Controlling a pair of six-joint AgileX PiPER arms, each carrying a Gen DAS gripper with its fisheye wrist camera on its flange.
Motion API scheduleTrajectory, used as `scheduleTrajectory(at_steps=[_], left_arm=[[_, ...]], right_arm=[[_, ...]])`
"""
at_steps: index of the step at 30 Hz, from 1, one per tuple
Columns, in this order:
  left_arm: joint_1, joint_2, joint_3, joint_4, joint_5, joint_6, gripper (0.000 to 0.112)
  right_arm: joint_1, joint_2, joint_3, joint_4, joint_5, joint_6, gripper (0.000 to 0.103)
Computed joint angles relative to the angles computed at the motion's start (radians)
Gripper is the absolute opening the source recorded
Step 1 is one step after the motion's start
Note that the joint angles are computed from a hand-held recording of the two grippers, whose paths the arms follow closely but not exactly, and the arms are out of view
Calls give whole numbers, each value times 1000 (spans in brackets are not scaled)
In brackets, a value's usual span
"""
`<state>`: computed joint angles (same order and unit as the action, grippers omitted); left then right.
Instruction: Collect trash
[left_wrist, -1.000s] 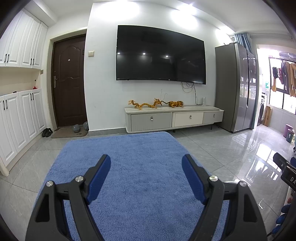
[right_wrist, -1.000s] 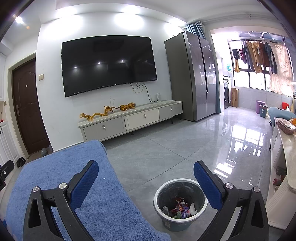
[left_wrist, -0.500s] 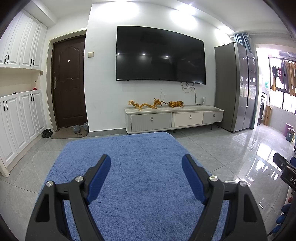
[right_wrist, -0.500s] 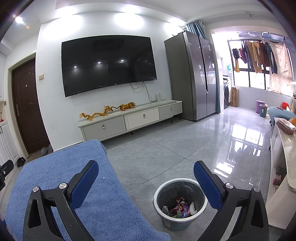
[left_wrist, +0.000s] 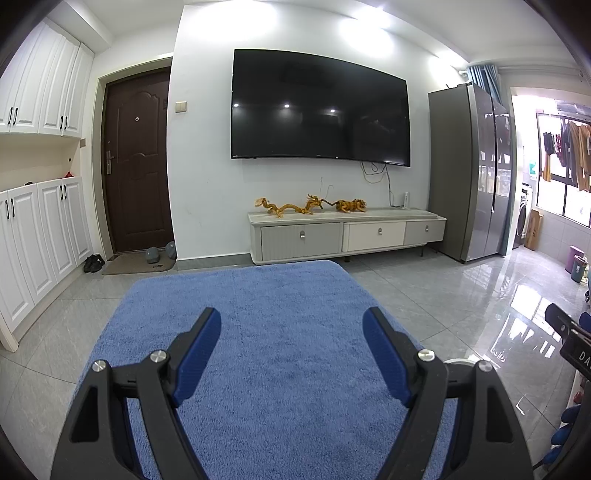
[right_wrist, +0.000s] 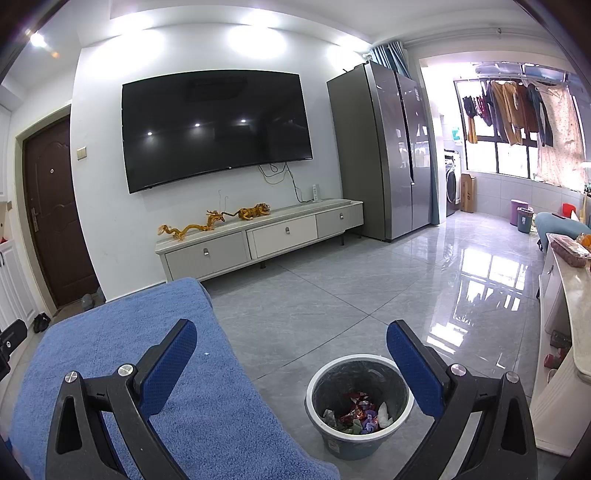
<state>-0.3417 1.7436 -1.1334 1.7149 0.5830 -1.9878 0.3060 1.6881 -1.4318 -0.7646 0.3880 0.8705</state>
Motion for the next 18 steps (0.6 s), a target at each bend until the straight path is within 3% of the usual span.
scheduleTrajectory(at_steps=[18], left_arm=[[15, 10, 3, 19, -32, -19, 78]], right_arm=[[-2, 2, -10, 19, 6, -19, 103]])
